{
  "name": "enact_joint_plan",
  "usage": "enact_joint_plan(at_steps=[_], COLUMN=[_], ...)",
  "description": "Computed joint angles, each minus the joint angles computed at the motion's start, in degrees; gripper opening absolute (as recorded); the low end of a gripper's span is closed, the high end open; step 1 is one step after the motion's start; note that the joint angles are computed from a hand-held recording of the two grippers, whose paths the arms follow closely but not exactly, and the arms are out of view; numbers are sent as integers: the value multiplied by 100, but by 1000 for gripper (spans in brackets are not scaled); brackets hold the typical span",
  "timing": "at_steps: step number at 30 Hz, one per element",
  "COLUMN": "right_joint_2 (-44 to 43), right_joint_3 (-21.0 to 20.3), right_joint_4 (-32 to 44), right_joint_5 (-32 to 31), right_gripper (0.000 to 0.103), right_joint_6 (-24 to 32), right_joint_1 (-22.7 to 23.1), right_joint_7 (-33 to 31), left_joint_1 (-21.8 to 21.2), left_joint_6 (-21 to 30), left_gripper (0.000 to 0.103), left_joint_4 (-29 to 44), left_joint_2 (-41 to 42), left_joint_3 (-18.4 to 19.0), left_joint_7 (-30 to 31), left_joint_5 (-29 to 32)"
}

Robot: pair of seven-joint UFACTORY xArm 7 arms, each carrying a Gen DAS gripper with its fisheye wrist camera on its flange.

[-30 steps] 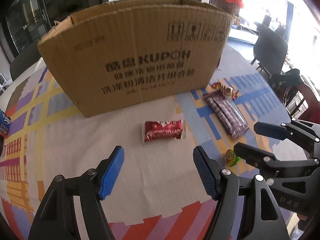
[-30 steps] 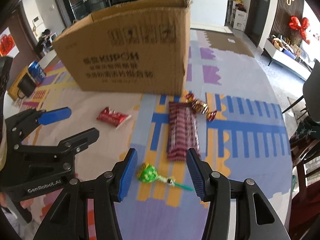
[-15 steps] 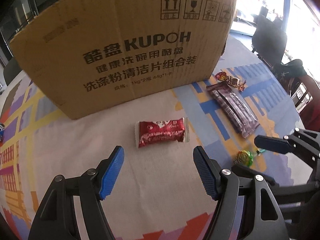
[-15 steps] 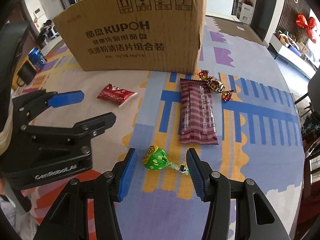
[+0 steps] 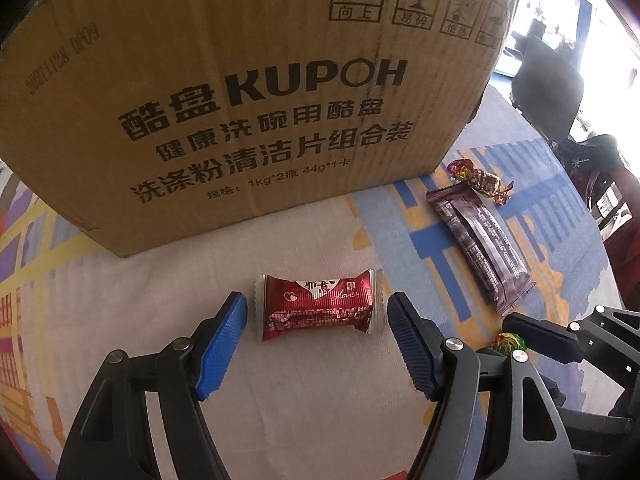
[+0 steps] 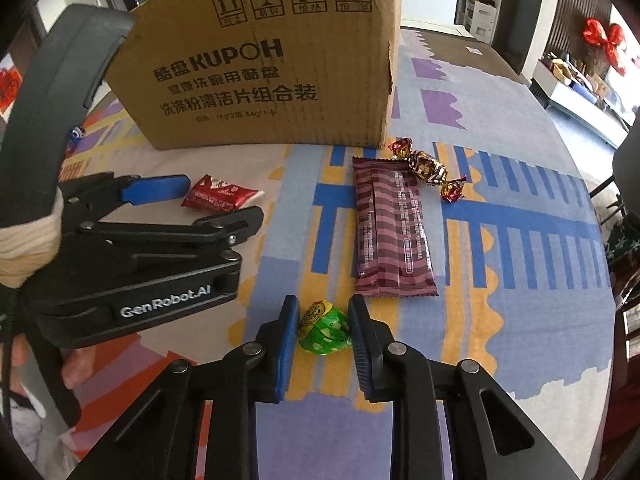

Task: Organize snacks
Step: 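Grasp the red chocolate packet with the left tool while the right tool grasps the green round candy, then carry both snacks into the box and open both tools to release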

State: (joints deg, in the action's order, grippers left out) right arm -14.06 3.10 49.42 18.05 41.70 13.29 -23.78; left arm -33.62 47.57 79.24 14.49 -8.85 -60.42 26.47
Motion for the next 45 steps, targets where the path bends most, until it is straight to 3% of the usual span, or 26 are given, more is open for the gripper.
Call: enact_joint_plan(at_steps=[4, 6, 27, 45], right_joint_2=[12, -10, -41, -328], right_joint_3=[-8, -24, -85, -182], right_joint_4=[-9, -32, 167, 429], right_joint_5=[89, 153, 519, 1001], right_gripper=[26, 26, 26, 26], right_joint_6=[-69, -74, -167, -293], right_joint_1=[10, 11, 13, 229], right_joint_7=[31, 46, 26, -10], left_joint_1=[5, -7, 160, 425], left_joint_6=[-54, -81, -56, 382], left_gripper=[55, 51, 50, 50], left_joint_4=[-130, -190, -1053, -785], left_joint_2=[-87, -148, -1290, -1802], left_joint_3=[12, 7, -446, -814], left_joint_7=[-34, -133, -1008, -1515], left_joint_5=[80, 162, 459, 1238])
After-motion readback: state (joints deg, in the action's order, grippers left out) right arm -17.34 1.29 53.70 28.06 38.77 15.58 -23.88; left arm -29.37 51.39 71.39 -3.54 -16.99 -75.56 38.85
